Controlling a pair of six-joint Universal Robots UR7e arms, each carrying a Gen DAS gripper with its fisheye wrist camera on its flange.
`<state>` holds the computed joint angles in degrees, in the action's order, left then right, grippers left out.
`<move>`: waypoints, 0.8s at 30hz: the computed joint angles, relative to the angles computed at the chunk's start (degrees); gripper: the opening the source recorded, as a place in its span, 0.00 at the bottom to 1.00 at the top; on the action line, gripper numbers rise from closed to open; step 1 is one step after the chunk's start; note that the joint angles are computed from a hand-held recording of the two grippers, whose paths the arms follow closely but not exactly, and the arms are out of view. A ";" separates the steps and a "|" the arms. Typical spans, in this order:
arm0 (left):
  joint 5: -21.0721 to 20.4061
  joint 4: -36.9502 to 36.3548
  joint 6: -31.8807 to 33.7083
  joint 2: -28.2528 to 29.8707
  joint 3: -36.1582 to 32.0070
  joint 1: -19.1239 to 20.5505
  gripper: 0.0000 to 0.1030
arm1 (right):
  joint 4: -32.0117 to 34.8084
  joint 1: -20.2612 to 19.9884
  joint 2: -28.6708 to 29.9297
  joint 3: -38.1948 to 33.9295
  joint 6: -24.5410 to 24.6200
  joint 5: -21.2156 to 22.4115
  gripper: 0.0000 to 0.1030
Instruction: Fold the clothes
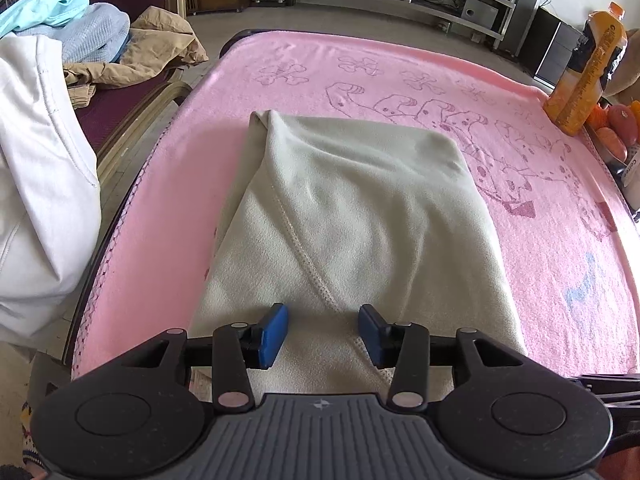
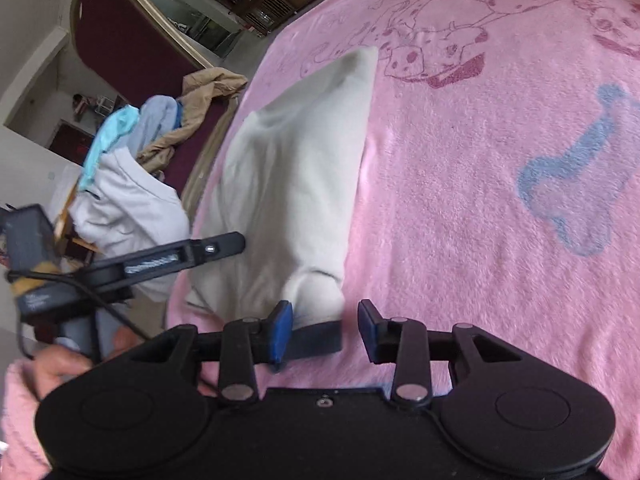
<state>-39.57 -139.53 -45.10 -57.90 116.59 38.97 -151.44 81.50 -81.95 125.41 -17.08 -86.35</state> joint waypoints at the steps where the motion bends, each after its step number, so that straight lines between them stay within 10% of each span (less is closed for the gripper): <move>1: -0.10 -0.26 0.19 -0.08 0.08 0.06 0.43 | -1.12 -0.13 0.58 0.31 -0.15 0.35 0.30; 5: -0.64 -1.22 0.31 -0.42 0.31 0.48 0.44 | -0.80 0.11 -0.23 1.34 2.78 0.72 0.06; 17: 0.22 -4.63 0.00 -3.13 3.46 -0.79 0.42 | 16.16 -2.32 -3.19 -2.57 7.79 3.88 0.24; 24: 1.34 -11.49 0.23 -7.32 8.48 -2.44 0.39 | -3.19 0.67 -3.54 2.10 3.76 6.21 0.19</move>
